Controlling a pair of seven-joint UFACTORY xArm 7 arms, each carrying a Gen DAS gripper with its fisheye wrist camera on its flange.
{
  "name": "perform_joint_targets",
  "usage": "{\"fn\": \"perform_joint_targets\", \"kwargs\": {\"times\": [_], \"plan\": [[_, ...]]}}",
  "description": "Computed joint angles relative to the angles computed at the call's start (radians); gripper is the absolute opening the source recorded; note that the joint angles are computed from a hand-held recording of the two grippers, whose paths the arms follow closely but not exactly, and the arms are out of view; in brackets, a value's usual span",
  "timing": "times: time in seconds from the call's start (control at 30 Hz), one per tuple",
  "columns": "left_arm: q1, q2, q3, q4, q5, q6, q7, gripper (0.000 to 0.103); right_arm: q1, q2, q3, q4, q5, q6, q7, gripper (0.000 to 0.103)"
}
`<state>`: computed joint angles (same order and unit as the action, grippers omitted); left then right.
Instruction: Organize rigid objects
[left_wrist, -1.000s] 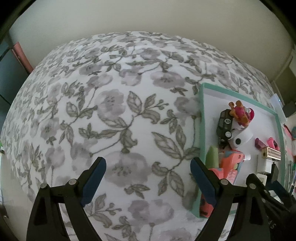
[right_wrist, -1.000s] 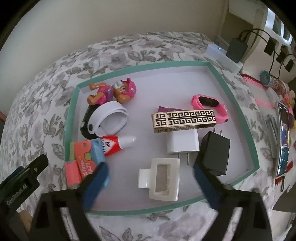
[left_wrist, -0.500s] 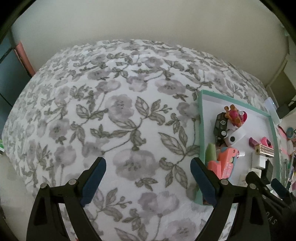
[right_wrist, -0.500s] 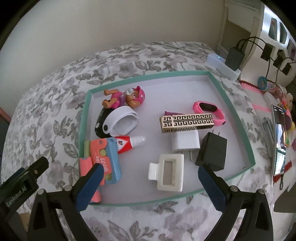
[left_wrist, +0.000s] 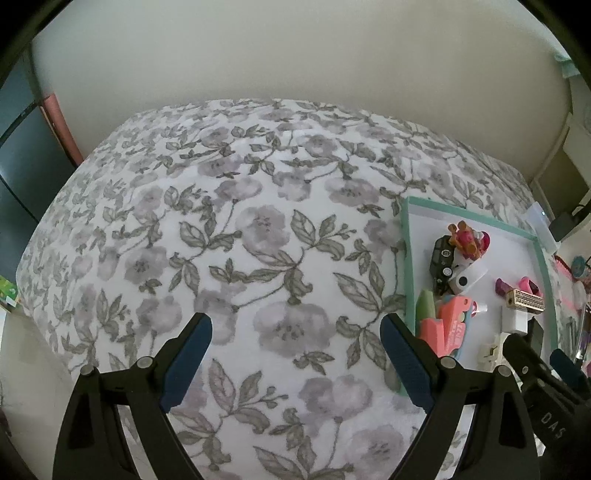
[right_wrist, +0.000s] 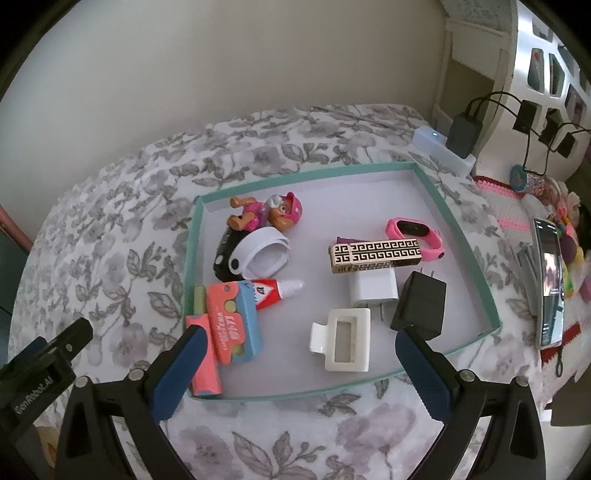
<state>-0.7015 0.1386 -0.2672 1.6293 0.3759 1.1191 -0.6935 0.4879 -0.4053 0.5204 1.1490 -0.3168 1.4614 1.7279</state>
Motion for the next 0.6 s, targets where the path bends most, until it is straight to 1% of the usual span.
{"fn": "perform_joint_targets", "kwargs": {"times": [0.13, 0.23, 0.37, 0.6], "plan": [[-0.002, -0.009, -0.002, -0.004, 0.014, -0.004, 0.007, 0.093, -0.002, 0.009, 0.011, 0.021, -0.023, 0.013, 0.001, 0.103], [-0.01, -0.012, -0.006, -0.003, 0.043, 0.001, 0.013, 0.093, -0.001, 0.02, 0.018, 0.039, -0.04, 0.029, 0.002, 0.103], [-0.011, -0.023, -0.009, -0.011, 0.057, -0.017, 0.018, 0.093, 0.005, 0.03, 0.021, 0.057, -0.053, 0.049, 0.003, 0.103], [-0.005, -0.024, -0.011, -0.01, 0.045, -0.026, 0.021, 0.093, 0.012, 0.036, 0.022, 0.071, -0.07, 0.067, 0.003, 0.103]]}}
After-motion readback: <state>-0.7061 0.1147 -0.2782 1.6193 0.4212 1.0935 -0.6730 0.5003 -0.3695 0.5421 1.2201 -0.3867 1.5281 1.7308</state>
